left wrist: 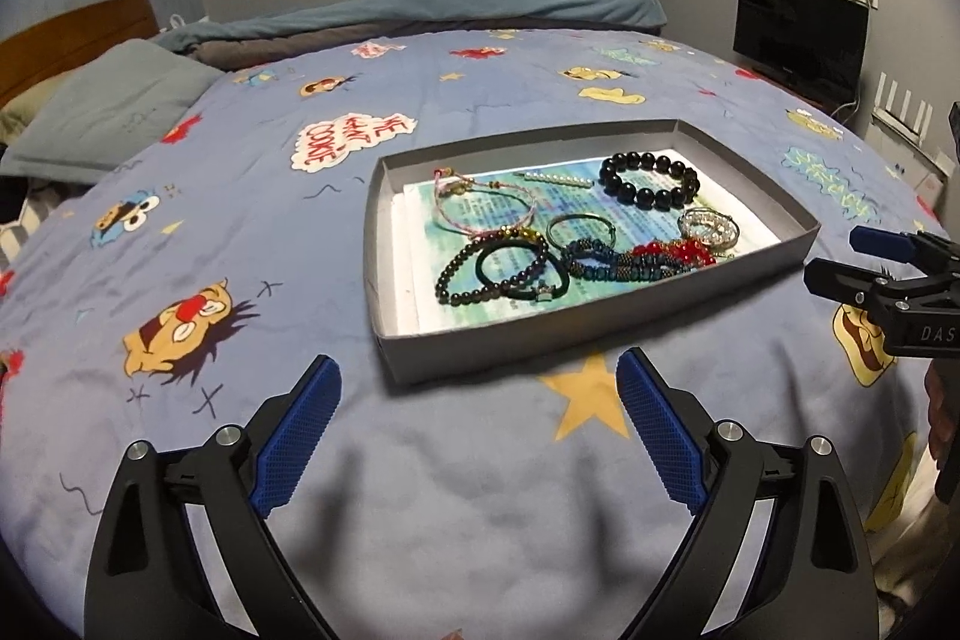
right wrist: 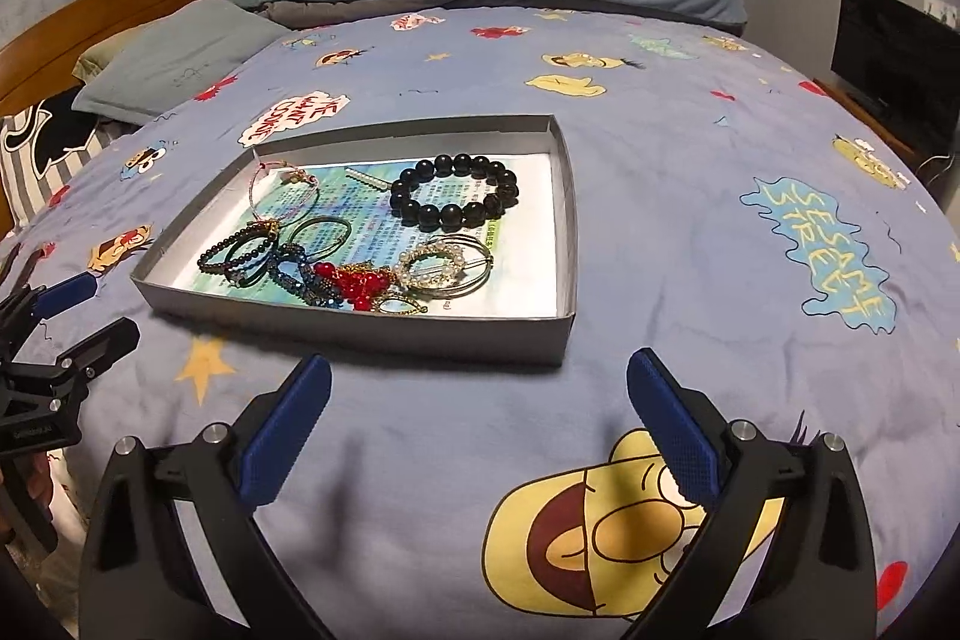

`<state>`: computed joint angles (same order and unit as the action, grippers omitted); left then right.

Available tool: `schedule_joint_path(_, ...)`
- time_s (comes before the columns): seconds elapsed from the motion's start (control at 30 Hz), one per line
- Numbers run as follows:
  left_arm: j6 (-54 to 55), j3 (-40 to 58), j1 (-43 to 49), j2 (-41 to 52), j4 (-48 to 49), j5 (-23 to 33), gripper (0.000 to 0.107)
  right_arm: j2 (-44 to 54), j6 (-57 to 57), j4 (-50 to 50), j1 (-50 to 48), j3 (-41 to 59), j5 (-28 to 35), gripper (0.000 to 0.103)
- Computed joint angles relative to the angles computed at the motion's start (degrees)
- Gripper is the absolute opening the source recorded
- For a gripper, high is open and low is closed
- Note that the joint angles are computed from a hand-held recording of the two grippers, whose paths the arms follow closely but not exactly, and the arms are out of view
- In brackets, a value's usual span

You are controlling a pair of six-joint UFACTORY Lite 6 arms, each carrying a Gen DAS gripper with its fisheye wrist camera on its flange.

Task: Organize jewelry

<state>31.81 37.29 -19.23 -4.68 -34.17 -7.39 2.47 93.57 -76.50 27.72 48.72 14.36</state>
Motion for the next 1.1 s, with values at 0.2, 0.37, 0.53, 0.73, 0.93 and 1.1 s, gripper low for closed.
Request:
schedule_joint_path(0.2, 1.60, -0.62, -0.41, 0.04, -1.91, -0.21, 0.093, 0.05, 0.16, 0.08, 0.56, -0.08, 0.14, 0.098)
schedule_joint_path(0.37, 2.33, -0.87, -0.38, -0.10, -2.54, -0.45, 0.093, 0.11, 0.82, -0.37, 0.64, -0.09, 0.15, 0.098)
schedule_joint_path(0.53, 2.00, -1.03, -0.23, -0.31, -2.13, -0.40, 0.093, -0.04, 1.70, -1.09, 0.92, -0.36, 0.35, 0.098)
schedule_joint_path(0.73, 2.15, -1.04, -0.22, -0.31, -2.26, -0.36, 0.093, 0.03, 0.55, 0.05, 0.91, -0.20, 0.27, 0.098)
schedule_joint_path(0.93, 1.94, -1.07, -0.25, -0.28, -1.98, -0.38, 0.093, -0.15, 0.16, 0.39, 0.82, -0.30, 0.25, 0.098)
schedule_joint_path(1.1, 2.04, -1.05, -0.29, -0.24, -2.12, -0.42, 0.093, -0.16, 0.05, 0.50, 0.77, -0.30, 0.20, 0.098)
